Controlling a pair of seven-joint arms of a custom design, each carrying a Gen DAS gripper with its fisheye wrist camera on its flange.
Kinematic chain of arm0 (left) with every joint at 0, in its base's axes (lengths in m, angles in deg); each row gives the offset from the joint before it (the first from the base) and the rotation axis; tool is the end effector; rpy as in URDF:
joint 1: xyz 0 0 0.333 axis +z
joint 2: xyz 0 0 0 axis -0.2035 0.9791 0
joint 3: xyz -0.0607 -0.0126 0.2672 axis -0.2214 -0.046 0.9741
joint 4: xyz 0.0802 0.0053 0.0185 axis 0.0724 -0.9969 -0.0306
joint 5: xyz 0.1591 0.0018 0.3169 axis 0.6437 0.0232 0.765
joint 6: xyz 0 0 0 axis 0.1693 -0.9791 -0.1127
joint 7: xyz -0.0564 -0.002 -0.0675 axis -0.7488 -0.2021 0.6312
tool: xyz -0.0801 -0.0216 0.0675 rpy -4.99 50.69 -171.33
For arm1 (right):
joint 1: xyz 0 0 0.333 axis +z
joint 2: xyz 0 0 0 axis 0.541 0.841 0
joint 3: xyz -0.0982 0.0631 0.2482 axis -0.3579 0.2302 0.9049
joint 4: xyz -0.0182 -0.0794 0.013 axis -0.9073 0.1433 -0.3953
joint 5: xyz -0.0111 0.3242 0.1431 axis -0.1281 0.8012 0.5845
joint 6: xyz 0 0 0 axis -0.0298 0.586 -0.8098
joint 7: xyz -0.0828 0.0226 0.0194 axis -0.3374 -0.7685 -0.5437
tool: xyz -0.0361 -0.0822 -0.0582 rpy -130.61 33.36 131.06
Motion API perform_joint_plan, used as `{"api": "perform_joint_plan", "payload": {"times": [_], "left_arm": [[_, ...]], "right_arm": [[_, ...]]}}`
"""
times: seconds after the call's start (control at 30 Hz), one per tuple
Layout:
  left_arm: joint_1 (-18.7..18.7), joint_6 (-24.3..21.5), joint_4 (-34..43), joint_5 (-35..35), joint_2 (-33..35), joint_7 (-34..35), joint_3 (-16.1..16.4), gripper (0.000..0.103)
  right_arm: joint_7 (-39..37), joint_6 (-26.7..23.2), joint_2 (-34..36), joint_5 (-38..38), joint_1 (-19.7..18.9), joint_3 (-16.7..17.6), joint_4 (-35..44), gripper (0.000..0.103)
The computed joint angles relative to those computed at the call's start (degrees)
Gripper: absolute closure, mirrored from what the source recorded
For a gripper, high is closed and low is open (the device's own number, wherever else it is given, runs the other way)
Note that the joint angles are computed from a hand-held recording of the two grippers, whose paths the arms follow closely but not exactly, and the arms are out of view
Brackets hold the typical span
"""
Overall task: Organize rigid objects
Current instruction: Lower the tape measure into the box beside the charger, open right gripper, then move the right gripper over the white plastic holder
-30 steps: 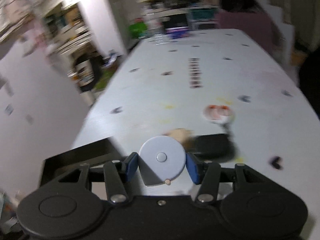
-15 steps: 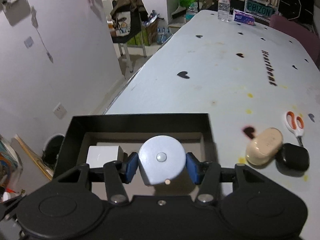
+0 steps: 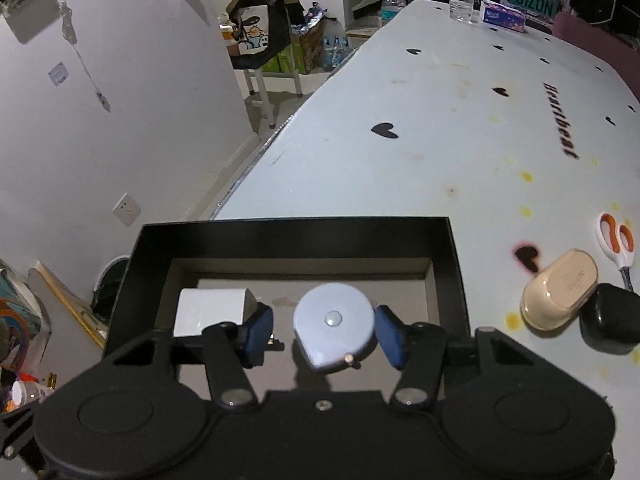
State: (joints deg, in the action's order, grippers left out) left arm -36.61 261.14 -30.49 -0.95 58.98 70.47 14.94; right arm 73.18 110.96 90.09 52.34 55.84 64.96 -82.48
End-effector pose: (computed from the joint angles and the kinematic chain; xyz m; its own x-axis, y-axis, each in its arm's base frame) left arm 0.6664 -0.2453 0.2905 -0.2189 -0.9757 0.0033 -0.7187 0.1590 -0.6769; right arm 0.7147 0.2814 0.3090 -0.1384 -0.9832 -0.1191 -0.8204 0.1812 -0.5423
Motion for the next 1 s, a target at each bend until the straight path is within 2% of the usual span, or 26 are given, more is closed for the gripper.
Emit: {"api": "perform_joint_plan", "payload": {"times": [0.3,0.67,0.8,1.0], "left_arm": [[0.0,0.1,-0.1,0.1,0.0,0.0,0.0,0.098],[-0.1,0.1,-0.1,0.1,0.0,-0.1,0.0,0.098],[-0.1,0.1,-0.1,0.1,0.0,-0.3,0.0,0.098],[-0.7,0.2,0.0,0.1,0.3,-1.2,0.6,0.099]], "right_arm": [[-1.2,3.3,-5.4,-0.7,-0.2,0.9,-8.5,0.047],[2.4,16.0,-21.0,-6.2,0.6,-0.1,-33.5,0.046],[5.6,20.4,-26.0,-9.3,1.1,-1.3,-41.4,0.040],[12.0,25.9,-31.8,-15.5,2.4,-4.3,-50.8,0.024]]}}
